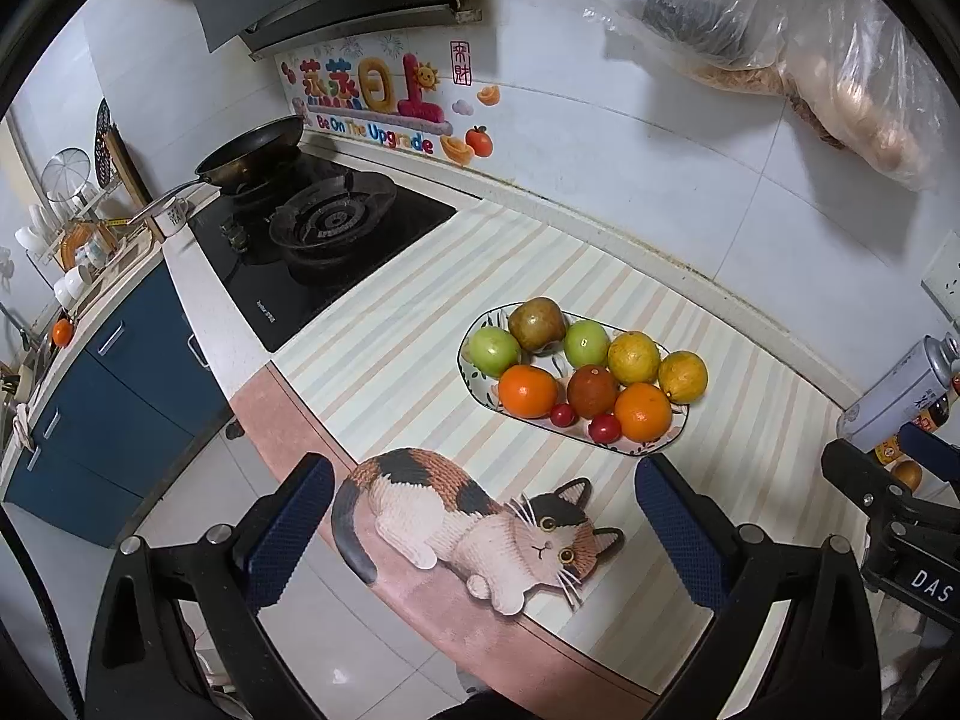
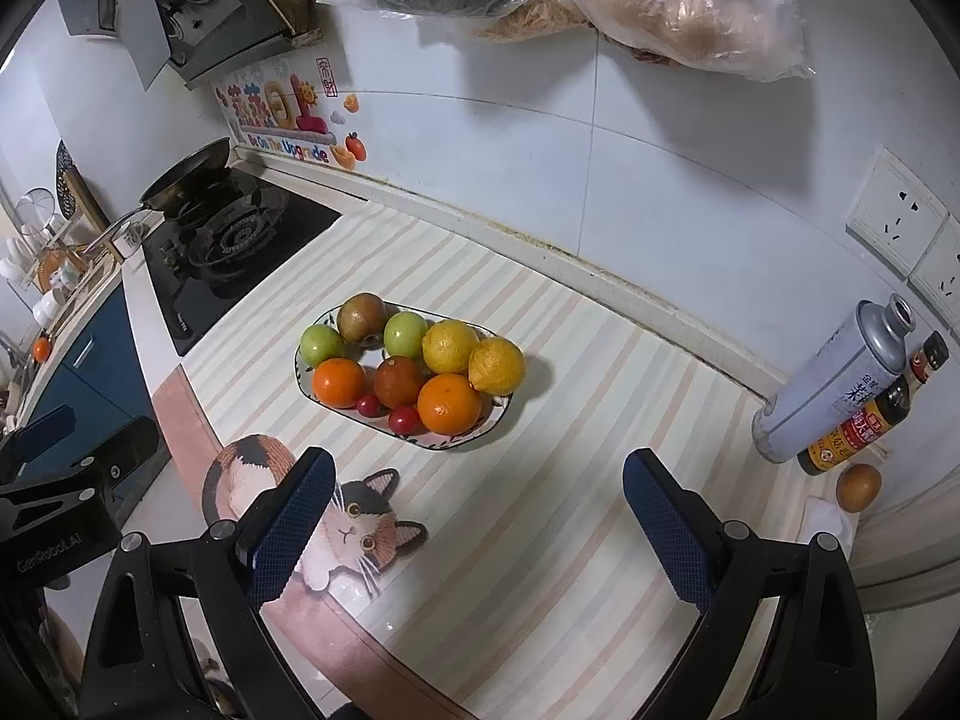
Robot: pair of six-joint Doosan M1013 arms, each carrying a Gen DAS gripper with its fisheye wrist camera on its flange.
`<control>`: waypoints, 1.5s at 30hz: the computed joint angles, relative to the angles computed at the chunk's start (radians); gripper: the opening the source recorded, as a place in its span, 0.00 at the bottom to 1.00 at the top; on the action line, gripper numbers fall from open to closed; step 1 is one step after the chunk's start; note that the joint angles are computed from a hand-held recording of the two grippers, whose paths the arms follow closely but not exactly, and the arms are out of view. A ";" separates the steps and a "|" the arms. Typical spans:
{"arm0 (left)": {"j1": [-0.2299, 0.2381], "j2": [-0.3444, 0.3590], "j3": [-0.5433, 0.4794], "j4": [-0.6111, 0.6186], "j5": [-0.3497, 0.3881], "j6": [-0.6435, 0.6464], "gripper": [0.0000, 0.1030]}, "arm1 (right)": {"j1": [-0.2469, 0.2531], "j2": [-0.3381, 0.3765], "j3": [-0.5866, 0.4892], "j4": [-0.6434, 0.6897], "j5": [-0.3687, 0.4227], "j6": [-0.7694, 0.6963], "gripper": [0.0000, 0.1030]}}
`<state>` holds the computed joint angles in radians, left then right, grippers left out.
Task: Organize fruits
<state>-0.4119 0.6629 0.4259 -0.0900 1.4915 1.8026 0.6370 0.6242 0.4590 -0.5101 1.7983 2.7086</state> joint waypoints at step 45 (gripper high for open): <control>-0.006 -0.057 0.070 -0.002 -0.045 -0.030 1.00 | 0.028 -0.022 -0.002 -0.035 -0.034 -0.010 0.97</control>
